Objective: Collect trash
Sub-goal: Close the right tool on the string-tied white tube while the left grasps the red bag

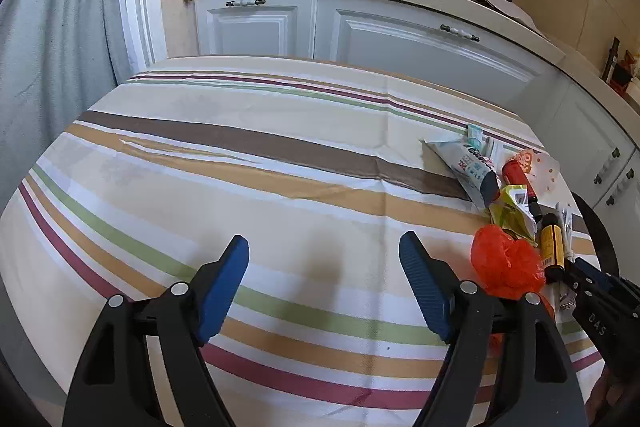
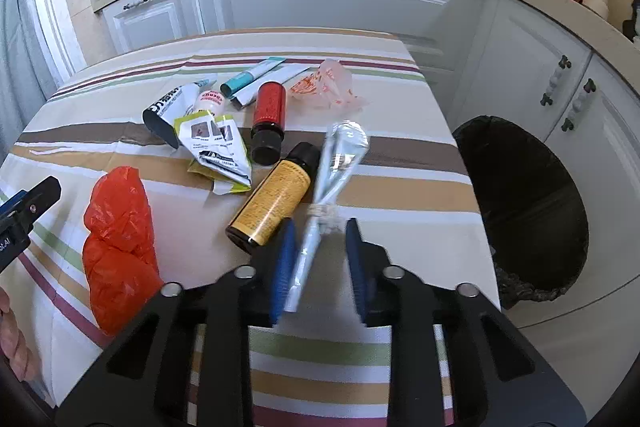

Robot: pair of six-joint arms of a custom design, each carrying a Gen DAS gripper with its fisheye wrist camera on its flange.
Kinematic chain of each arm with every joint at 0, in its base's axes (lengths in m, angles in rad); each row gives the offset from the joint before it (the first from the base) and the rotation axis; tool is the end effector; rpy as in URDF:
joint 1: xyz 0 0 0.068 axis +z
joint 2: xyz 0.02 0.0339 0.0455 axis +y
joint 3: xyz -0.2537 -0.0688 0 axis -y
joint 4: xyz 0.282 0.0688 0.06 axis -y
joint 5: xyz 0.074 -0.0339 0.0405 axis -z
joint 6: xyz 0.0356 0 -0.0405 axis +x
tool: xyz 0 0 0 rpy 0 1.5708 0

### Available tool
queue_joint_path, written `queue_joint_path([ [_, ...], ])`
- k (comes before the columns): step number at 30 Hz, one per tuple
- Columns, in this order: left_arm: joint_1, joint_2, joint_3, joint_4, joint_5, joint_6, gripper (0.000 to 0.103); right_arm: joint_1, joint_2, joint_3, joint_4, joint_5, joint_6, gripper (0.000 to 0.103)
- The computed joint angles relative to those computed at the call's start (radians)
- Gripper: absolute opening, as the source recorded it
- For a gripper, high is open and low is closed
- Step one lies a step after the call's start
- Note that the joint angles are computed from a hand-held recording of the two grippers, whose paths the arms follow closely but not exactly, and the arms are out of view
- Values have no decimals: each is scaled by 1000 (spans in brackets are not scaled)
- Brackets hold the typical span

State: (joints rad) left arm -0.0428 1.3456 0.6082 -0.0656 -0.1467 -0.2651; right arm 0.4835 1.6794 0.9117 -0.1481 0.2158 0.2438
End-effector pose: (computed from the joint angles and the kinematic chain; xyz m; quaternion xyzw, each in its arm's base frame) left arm 0.2882 -0.0071 0.1370 -0.1298 0.9160 0.0099 0.3795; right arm 0.3208 0.1598 0.1268 -0.0782 0.9387 0.0185 0.3352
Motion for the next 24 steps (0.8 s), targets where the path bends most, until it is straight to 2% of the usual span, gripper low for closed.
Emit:
queue_joint_path([
  [4, -19, -10, -2, -8, -9, -8, 76, -1, -2, -4, 3, -19, 1, 9],
  [17, -158, -29, 19, -53, -63, -61, 76, -77, -126, -124, 73, -40, -22, 9],
  [24, -256, -31, 39, -59, -98, -108, 81, -147, -204, -200, 111, -75, -43, 9],
])
